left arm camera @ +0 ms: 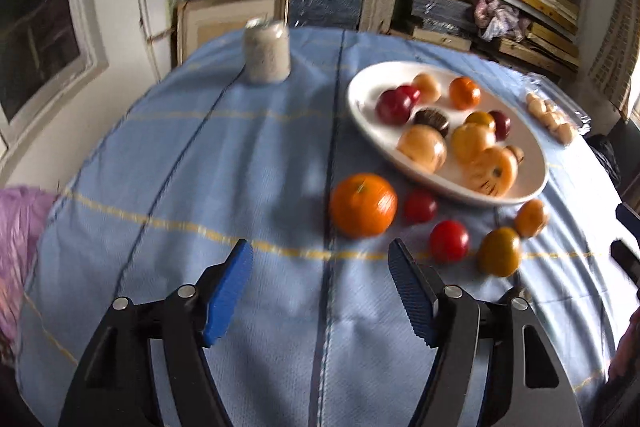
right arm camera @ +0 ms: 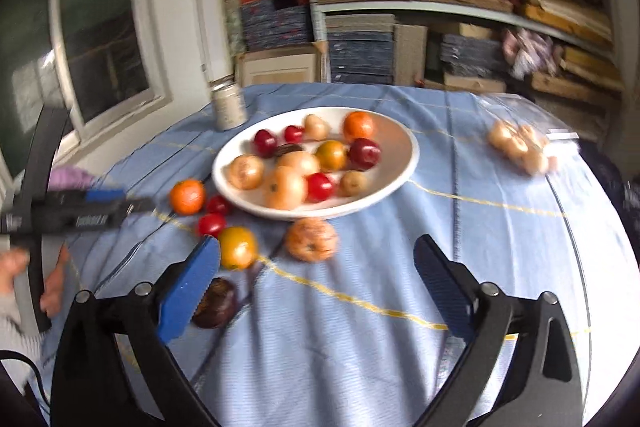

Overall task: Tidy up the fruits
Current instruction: 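Move both open grippers back, the left gripper toward the mandarin orange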

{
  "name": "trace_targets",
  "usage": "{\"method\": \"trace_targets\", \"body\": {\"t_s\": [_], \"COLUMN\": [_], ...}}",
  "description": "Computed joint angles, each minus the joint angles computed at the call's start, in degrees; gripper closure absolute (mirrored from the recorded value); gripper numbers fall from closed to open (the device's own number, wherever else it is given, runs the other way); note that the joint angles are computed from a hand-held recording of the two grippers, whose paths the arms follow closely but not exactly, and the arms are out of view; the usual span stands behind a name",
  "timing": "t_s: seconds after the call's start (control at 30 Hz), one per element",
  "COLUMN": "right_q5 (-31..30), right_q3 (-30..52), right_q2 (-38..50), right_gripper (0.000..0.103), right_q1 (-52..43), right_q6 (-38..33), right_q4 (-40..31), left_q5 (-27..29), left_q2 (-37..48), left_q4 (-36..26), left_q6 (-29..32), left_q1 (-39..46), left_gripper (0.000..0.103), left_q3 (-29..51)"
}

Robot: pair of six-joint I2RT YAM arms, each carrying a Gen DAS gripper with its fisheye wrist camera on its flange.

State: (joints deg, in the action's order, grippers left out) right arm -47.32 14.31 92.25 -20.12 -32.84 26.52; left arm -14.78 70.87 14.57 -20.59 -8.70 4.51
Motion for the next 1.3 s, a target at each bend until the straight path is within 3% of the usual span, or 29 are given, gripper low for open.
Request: {"method": "trace_targets", "body": {"t_s": [0.13,0.3,0.4,0.6,0.73,1.1,1.2,1.3], "right_q5": [-2.57,-1.23,-0.52,0.73,1.73,2.11,2.09,2.44], "right_q3": [4.23,6.66,7.27,9.54,9.73,10.02,10.75,11.11], "right_q2": [3.4,5.59,5.71,8.42,9.31,10.74,10.68,11.21], "right_gripper": [0.008,0.007,0.006,0.005,0.005,0.005,0.005,0.005], "right_q1": [-3.06,-2.6,-1.86,-0.58,0.3,0.52,0.23,0.37], "right_q6": [1.79,1.69,2.51,3.71,4.08,4.46,4.17,3.89], "right_q4": [-3.33,-5.63,-6.03,-7.75,-7.28,-5.92,-7.23,-7.33], "left_q5": [-2.19,-4.66,-3.47,-5.21,-7.63,-5.36,-1.02,-0.48], "left_q2": [6.06,15.36,18.09,22.31,25.52,30.27,32.11,33.17], "left_q4": [4.09,8.75,9.69,11.72,14.32,14.33,15.51,16.13], "left_q6": [-0.43,-0.28,0.51,1.48,2.61,4.58,4.99,5.22], "left_q1": [-0.8,-1.13,0.43,-0.85,-2.04,0.45,2.57,3.1], "left_gripper": [0.032,0.031,0.03,0.03,0.024,0.021,0.021,0.021], "left_q3": [0.58,4.56,7.0,10.03,11.24,16.62,16.96,17.01]}}
